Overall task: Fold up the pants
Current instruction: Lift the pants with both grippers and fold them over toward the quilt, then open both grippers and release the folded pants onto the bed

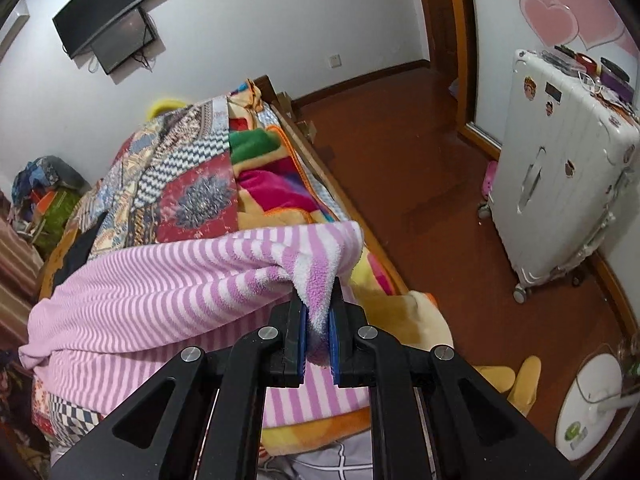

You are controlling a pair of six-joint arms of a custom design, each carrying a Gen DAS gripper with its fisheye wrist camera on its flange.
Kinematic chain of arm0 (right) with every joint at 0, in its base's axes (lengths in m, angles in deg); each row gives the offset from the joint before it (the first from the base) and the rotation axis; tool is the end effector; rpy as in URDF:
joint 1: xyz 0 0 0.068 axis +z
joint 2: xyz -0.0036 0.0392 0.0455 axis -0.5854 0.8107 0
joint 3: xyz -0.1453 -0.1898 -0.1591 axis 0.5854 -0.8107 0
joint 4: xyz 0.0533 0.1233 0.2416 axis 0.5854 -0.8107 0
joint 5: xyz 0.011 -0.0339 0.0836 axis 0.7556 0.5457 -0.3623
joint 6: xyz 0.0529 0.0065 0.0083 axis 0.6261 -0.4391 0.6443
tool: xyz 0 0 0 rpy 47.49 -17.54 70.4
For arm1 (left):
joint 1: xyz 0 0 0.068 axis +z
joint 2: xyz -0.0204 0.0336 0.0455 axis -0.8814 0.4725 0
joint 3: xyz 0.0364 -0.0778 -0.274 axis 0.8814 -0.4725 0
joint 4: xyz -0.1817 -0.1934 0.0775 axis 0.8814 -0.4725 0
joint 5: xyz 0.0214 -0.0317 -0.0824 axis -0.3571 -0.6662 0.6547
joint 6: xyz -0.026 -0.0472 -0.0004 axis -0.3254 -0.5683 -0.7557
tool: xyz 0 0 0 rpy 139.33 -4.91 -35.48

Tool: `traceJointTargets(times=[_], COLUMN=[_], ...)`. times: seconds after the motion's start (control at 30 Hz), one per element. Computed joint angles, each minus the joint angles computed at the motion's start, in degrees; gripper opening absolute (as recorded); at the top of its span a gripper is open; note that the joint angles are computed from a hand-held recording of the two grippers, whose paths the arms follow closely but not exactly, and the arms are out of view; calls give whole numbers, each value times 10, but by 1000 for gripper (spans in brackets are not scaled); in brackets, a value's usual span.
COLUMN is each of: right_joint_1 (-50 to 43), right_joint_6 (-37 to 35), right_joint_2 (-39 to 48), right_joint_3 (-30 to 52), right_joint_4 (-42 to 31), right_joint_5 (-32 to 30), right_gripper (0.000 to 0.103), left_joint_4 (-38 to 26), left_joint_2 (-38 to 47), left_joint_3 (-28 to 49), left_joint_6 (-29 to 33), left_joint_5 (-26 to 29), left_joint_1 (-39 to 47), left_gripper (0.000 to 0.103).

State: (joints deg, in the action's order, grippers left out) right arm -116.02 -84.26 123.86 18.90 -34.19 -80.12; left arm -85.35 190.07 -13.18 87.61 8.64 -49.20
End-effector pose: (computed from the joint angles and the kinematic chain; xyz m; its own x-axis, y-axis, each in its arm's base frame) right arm 0.0628 -0.2467 0.1209 -0.5606 0.6042 -0.5662 0.5744 0.7763 0.2596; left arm 0.3707 0.0780 0.1078 -0.8524 -0.0787 -0.5170 -0.0573 0.9967 -0.0572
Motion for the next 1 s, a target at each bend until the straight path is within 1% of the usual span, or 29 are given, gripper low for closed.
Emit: traceJointTargets(times=[0.03,0.1,0.2,0.3,0.33,0.37,0.47,0.53,0.63,0.73,0.77,0.83,0.9,0.93,0.97,1.0], right_joint_1=[-4,-13,-31,-57,-67,-76,-81,-85,-72,-55,-51,-45,-40,-40,-42,-45], right_joint_6=[-4,-12,-36,-79,-95,-110,-124,-130,-127,-117,-116,-119,-122,-130,-136,-147], right_joint_2=[-1,-11,-33,-40,-36,-26,13,59,125,159,161,148,115,94,82,51], right_joint_3=[1,4,5,5,3,2,-8,-11,-22,-26,-27,-33,-41,-41,-41,-46], right_joint_4=[-1,-11,-36,-71,-80,-84,-61,-37,25,56,62,66,62,43,33,14], right_joint_5=[-6,-23,-46,-61,-61,-57,-28,-5,33,55,63,76,105,116,117,110], right_gripper=[8,8,8,8,8,8,8,8,8,8,9,18,23,23,23,24], left_joint_4=[0,-1,-6,-6,-4,0,6,9,10,14,18,29,33,36,39,42], left_joint_2=[-20,-58,-88,-98,-96,-91,-64,-37,-7,6,5,0,-7,-12,-17,-21], left_joint_3=[-10,-25,-33,-31,-30,-29,-22,-13,-8,-17,-23,-39,-51,-59,-68,-75], left_joint_6=[-4,-12,-24,-41,-48,-54,-67,-75,-88,-98,-103,-103,-101,-100,-99,-98], left_joint_5=[2,7,9,11,13,13,10,14,13,8,4,-2,-5,-5,-7,-9], left_joint_1=[-13,-47,-100,-167,-188,-209,-259,-283,-310,-330,-336,-337,-332,-327,-322,-318], left_gripper=[38,39,40,43,46,48,48,48,48,48,48,48,48,48,49,49])
